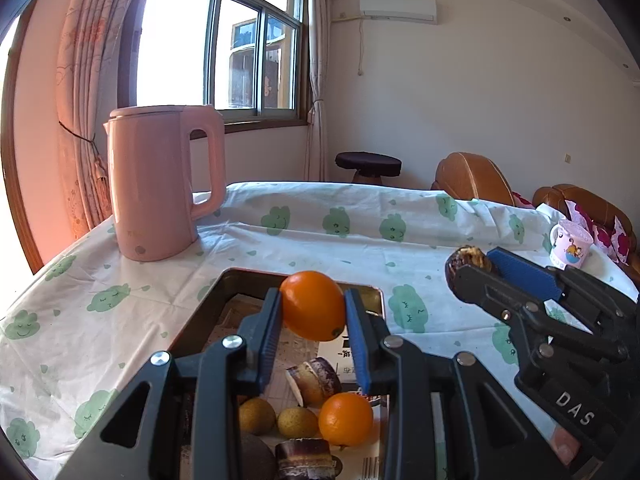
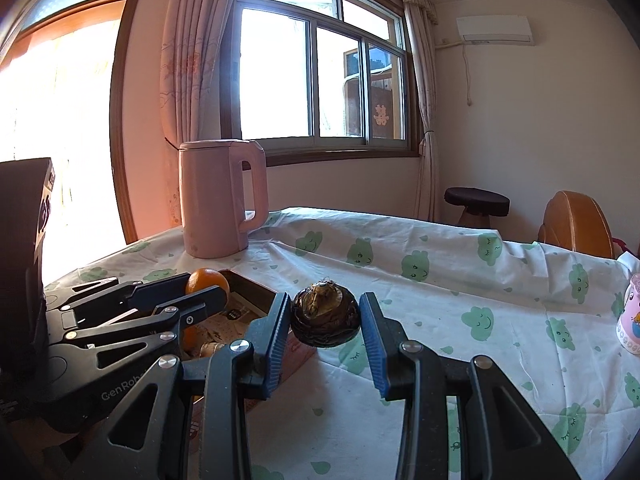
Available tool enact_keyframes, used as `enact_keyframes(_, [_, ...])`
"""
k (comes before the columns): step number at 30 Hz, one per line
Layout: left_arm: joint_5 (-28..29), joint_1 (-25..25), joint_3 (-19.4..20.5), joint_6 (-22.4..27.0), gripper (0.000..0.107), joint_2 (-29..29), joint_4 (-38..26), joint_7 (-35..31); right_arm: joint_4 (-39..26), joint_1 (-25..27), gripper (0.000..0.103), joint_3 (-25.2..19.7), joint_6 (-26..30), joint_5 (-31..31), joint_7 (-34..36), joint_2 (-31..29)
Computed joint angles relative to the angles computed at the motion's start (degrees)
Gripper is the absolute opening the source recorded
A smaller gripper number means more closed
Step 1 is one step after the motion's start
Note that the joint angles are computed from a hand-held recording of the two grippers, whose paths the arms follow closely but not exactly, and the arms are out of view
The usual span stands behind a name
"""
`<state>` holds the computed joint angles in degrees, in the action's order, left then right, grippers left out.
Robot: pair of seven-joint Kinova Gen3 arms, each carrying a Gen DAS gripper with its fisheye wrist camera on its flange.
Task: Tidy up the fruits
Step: 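Lower the orange into the tin with the left gripper while the right gripper lowers the water chestnut there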
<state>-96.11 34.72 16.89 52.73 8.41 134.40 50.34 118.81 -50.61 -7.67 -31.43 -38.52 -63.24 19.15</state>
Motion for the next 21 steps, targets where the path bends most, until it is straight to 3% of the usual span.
enact_keyframes(21, [0.29,-4.84,-1.8,-4.59,0.033,-2.48,2.51,-0.07,-6.73,-3.35,0.038,2.58,5.04,-1.0,2.78,3.95])
